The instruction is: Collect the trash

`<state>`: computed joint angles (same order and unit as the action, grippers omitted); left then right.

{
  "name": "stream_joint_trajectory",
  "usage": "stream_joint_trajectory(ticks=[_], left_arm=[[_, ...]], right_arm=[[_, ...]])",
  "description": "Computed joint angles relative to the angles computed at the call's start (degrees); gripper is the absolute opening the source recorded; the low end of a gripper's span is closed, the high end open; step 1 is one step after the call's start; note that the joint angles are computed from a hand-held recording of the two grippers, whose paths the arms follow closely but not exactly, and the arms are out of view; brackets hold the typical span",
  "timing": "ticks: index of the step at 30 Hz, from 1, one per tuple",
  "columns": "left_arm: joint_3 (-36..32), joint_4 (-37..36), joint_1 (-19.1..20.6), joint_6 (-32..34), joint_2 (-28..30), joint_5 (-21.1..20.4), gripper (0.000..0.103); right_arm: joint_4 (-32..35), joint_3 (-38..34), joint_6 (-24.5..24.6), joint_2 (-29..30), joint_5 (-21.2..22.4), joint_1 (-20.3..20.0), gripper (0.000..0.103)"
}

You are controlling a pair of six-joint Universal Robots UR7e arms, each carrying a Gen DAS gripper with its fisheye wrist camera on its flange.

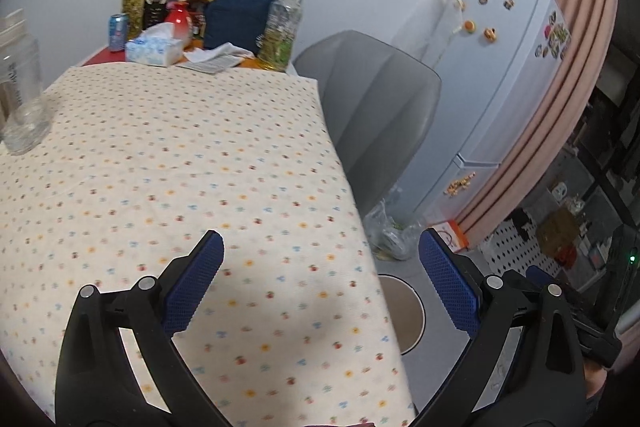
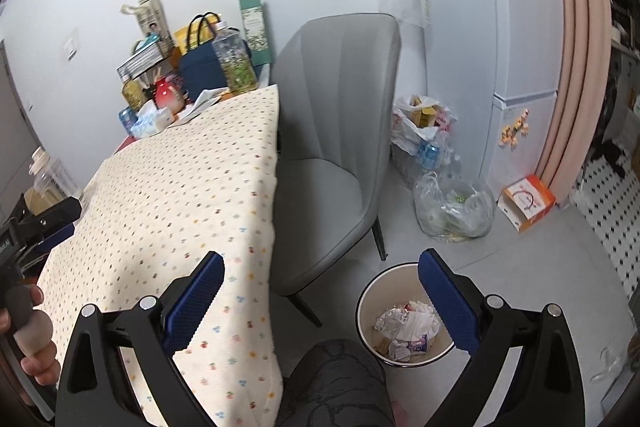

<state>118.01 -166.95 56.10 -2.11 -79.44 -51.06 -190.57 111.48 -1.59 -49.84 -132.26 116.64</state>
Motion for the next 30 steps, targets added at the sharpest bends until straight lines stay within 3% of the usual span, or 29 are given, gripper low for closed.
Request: stream_joint_trajectory(ticks=[4, 12, 19, 30], left_arm=[[1.8, 0.4, -0.6, 0.5, -3.4, 2.2, 0.097], [4.7, 0.3, -3.3, 2.4, -9.4, 7.3, 0.097], [6.3, 4.0, -5.8, 1.4, -14.1, 10.6, 0.097], [8.5, 3.9, -9.8, 2.6, -17.2, 14.3, 0.097]], right_arm=[[1.6, -1.7, -0.4, 1.2, -2.3, 2.2, 0.095], [2.1, -3.3, -2.3, 2.2, -2.9, 6.3, 0.095], [5.1, -4.3, 0.2, 1.8, -5.0, 9.5, 0.095], [5.3, -3.6, -1.6, 0.8, -3.1, 11.1, 0.095]])
